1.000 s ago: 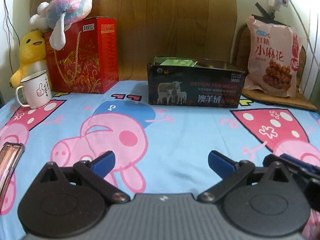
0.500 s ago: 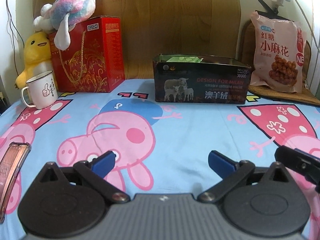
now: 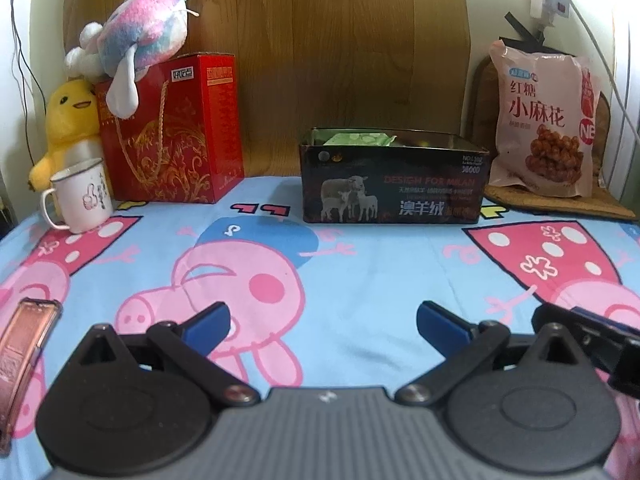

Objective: Organize snacks

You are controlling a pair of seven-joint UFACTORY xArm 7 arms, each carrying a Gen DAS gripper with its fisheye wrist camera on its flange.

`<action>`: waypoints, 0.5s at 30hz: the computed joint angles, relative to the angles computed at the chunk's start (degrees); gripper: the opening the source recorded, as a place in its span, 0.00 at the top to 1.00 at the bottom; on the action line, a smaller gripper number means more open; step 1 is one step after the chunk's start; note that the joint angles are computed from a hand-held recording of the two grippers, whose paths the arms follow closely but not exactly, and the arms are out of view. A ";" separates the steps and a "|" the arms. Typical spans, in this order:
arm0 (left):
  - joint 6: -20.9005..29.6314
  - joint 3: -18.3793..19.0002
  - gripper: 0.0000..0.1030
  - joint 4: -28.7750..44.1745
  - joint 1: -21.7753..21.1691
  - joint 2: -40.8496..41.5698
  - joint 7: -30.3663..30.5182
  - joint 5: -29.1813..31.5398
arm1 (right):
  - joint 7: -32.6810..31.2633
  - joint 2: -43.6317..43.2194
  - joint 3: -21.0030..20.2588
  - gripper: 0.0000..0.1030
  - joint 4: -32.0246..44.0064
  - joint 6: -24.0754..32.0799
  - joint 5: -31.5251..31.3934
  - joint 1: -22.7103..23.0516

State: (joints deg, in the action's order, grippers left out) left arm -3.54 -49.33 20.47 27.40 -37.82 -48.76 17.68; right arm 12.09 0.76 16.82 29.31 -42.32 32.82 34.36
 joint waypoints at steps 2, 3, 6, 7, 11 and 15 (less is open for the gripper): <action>0.36 -0.34 0.00 -0.06 0.16 -0.50 -0.16 -0.03 | -0.03 0.01 0.01 0.39 0.01 -0.03 0.07 0.02; 0.66 -0.77 0.00 -0.03 0.41 -0.97 -0.44 -0.03 | -0.03 0.01 0.00 0.38 0.01 -0.03 0.07 0.03; 1.07 -0.88 0.00 0.01 0.55 -1.33 -0.85 0.22 | 0.04 0.05 -0.03 0.36 -0.02 -0.14 -0.03 0.01; 1.27 -0.74 0.00 0.06 0.51 -1.32 -0.89 0.37 | 0.17 0.07 -0.06 0.36 -0.01 -0.15 -0.15 -0.02; 2.51 -0.85 0.00 0.31 0.79 -1.65 -1.73 0.98 | 0.36 0.10 -0.10 0.36 -0.08 -0.26 -0.41 -0.07; 4.14 -1.54 0.00 0.73 1.51 -2.30 -3.10 2.22 | 0.33 0.11 -0.08 0.36 -0.11 -0.33 -0.33 -0.05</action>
State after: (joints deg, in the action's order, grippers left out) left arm 0.61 -50.87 21.20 28.91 -40.13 -51.87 19.90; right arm 12.42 0.88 16.73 29.20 -42.65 32.48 34.31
